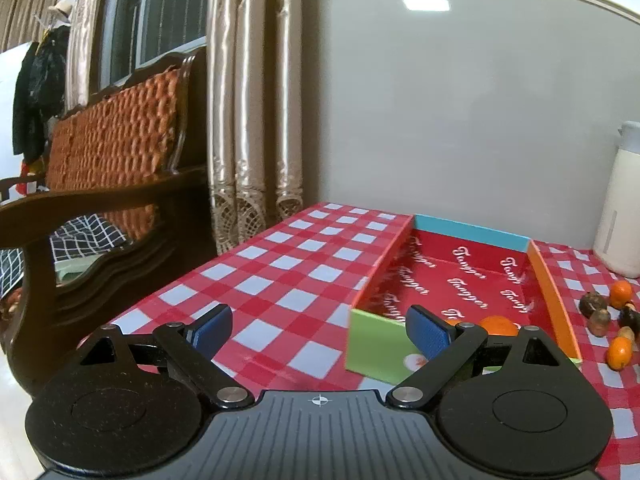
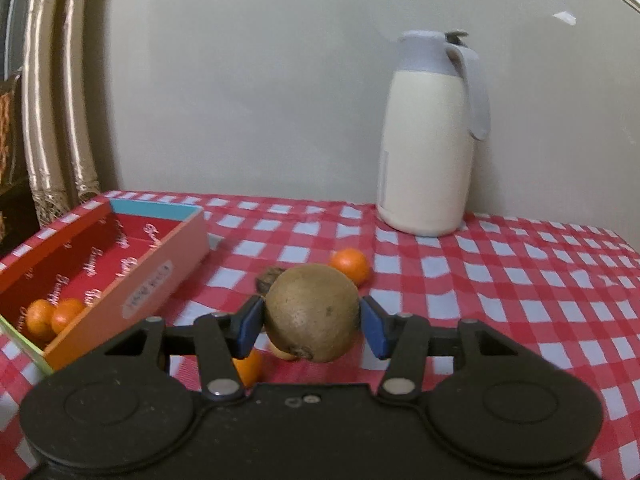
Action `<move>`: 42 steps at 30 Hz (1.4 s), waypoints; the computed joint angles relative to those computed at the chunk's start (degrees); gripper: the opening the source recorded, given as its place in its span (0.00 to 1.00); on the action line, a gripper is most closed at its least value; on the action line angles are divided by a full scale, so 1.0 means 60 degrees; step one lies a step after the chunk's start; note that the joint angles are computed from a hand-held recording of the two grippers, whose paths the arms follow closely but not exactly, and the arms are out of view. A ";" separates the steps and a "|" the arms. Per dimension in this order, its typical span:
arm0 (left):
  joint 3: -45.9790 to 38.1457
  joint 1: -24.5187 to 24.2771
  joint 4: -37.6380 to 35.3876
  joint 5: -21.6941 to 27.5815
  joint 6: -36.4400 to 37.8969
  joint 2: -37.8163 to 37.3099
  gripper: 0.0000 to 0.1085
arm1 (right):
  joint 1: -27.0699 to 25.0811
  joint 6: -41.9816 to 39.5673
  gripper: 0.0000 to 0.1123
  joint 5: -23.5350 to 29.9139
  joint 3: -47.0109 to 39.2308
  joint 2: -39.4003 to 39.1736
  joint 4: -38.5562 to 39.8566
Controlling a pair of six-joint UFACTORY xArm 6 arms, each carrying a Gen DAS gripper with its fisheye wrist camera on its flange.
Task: Organize fruits
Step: 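Carry the kiwi into the red box and open the right gripper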
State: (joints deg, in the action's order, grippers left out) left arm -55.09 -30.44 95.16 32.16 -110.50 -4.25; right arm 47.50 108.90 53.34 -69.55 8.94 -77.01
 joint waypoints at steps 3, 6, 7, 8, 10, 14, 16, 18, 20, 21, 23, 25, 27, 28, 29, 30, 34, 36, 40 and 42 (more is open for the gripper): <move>0.0201 0.0125 -0.0006 -0.0011 0.0040 -0.0183 0.86 | 0.0072 -0.0058 0.45 -0.0049 -0.0348 0.0250 -0.0094; 0.0408 0.0271 -0.0004 -0.0030 0.0036 -0.0380 0.86 | 0.0124 -0.0117 0.46 -0.0146 -0.0663 0.0467 -0.0176; 0.0471 0.0314 -0.0009 -0.0019 0.0023 -0.0438 0.86 | 0.0153 -0.0144 0.45 -0.0151 -0.0771 0.0544 -0.0218; 0.0529 0.0361 -0.0012 -0.0026 0.0012 -0.0493 0.86 | 0.0181 -0.0175 0.45 -0.0156 -0.0894 0.0632 -0.0245; 0.0633 0.0478 0.0000 -0.0084 -0.0026 -0.0589 0.86 | 0.0224 -0.0212 0.45 -0.0225 -0.1124 0.0787 -0.0308; 0.0777 0.0598 0.0016 -0.0140 -0.0041 -0.0713 0.86 | 0.0295 -0.0311 0.45 -0.0362 -0.1639 0.1147 -0.0475; 0.0845 0.0634 0.0041 -0.0158 -0.0027 -0.0770 0.86 | 0.0338 -0.0389 0.45 -0.0438 -0.1947 0.1376 -0.0542; 0.0919 0.0667 0.0042 -0.0146 0.0020 -0.0832 0.86 | 0.0374 -0.0466 0.45 -0.0515 -0.2222 0.1586 -0.0597; 0.1010 0.0715 0.0027 -0.0142 0.0048 -0.0914 0.86 | 0.0404 -0.0525 0.45 -0.0616 -0.2493 0.1793 -0.0619; 0.1047 0.0744 0.0015 -0.0140 0.0065 -0.0949 0.86 | 0.0420 -0.0543 0.45 -0.0654 -0.2609 0.1882 -0.0637; 0.1164 0.0788 -0.0015 -0.0103 0.0085 -0.1063 0.86 | 0.0447 -0.0620 0.45 -0.0731 -0.2863 0.2078 -0.0672; 0.1262 0.0863 -0.0019 -0.0094 0.0093 -0.1146 0.86 | 0.0465 -0.0695 0.45 -0.0817 -0.3147 0.2300 -0.0704; 0.1344 0.0955 -0.0039 -0.0097 0.0148 -0.1210 0.86 | 0.0463 -0.0751 0.45 -0.0913 -0.3405 0.2507 -0.0743; 0.1396 0.1002 -0.0049 -0.0094 0.0171 -0.1253 0.86 | 0.0470 -0.0806 0.45 -0.0938 -0.3568 0.2641 -0.0740; 0.1436 0.1046 -0.0055 -0.0094 0.0184 -0.1290 0.86 | 0.0471 -0.0866 0.45 -0.0968 -0.3721 0.2770 -0.0725; 0.1481 0.1095 -0.0060 -0.0094 0.0194 -0.1328 0.86 | 0.0462 -0.0917 0.45 -0.1016 -0.3866 0.2894 -0.0697; 0.1714 0.1342 -0.0082 -0.0126 0.0235 -0.1528 0.86 | 0.0442 -0.1068 0.45 -0.1137 -0.4407 0.3346 -0.0572; 0.1797 0.1465 -0.0081 -0.0169 0.0241 -0.1599 0.86 | 0.0451 -0.1131 0.45 -0.1153 -0.4624 0.3528 -0.0533; 0.1928 0.1632 -0.0053 -0.0210 0.0238 -0.1705 0.86 | 0.0438 -0.1280 0.45 -0.1261 -0.5028 0.3874 -0.0395; 0.1959 0.1687 -0.0049 -0.0221 0.0232 -0.1730 0.86 | 0.0435 -0.1389 0.45 -0.1290 -0.5207 0.4029 -0.0278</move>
